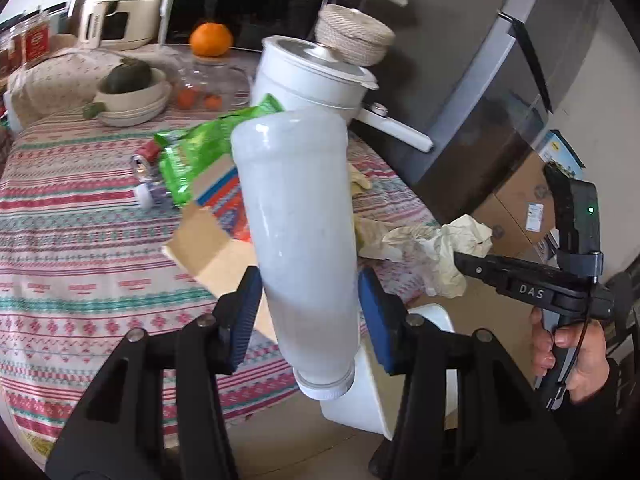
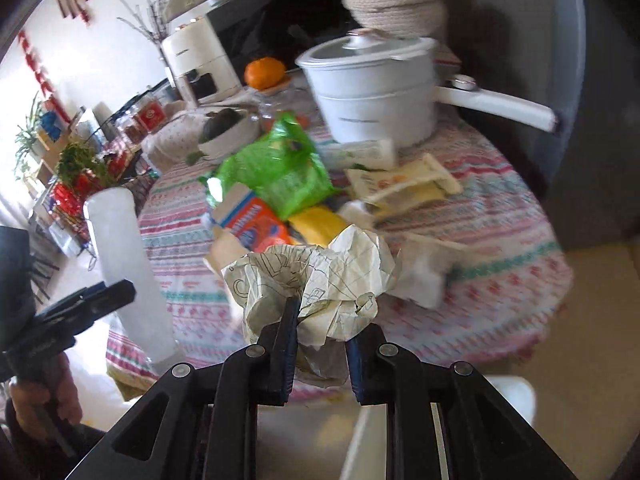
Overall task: Collect trash
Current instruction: 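Grasp the crumpled white paper with the right tool while the left tool holds the bottle, then carry bottle and paper over the white bin and open both tools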
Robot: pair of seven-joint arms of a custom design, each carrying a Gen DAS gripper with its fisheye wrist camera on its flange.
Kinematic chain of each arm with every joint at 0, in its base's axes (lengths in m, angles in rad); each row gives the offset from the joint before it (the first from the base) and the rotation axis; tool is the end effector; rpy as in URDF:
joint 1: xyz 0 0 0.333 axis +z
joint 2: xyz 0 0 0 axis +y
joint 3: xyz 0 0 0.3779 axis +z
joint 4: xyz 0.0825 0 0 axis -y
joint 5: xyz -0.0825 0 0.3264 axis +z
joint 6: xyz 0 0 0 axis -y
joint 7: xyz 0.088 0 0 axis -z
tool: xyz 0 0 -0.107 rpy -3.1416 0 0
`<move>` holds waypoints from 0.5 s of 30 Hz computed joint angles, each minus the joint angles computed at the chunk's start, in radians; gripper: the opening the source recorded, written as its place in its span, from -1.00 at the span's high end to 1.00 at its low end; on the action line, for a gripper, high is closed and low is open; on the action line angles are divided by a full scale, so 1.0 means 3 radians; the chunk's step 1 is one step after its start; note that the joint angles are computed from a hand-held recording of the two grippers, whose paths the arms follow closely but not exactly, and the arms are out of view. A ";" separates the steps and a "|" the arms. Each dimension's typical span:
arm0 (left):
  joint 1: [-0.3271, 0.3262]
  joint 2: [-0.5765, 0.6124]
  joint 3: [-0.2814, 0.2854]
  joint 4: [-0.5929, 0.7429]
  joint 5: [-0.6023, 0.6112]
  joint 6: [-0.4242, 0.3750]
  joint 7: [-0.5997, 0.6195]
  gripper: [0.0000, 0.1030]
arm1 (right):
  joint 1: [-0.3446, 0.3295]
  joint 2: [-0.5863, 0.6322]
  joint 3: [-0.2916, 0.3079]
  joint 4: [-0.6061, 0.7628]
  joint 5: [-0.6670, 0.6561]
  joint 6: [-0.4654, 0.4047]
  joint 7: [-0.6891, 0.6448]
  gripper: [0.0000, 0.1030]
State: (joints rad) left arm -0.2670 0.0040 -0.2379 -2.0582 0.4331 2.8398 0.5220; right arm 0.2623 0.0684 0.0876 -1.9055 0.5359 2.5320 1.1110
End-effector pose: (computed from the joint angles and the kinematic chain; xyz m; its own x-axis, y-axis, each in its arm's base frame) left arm 0.4676 -0.2832 0.6106 0.0358 -0.9334 0.3571 -0.7272 -0.2694 -0.6313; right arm 0.5393 0.1890 0.6068 0.4934 -0.8365 -0.2385 -0.7586 -0.2797 -0.5885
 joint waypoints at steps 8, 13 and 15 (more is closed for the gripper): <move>-0.0489 0.0702 0.0047 0.0643 0.0140 0.0002 0.0216 0.00 | -0.0336 -0.0251 -0.0294 -0.0416 -0.0060 -0.0205 -0.0106 0.57; -0.0801 0.1044 0.0202 0.0936 0.0294 -0.0095 0.0268 0.00 | -0.0515 -0.0283 -0.0409 -0.0577 -0.0189 -0.0334 -0.0119 0.57; -0.0910 0.1169 0.0259 0.1053 0.0355 -0.0154 0.0306 0.00 | -0.0563 -0.0279 -0.0427 -0.0613 -0.0257 -0.0363 -0.0102 0.56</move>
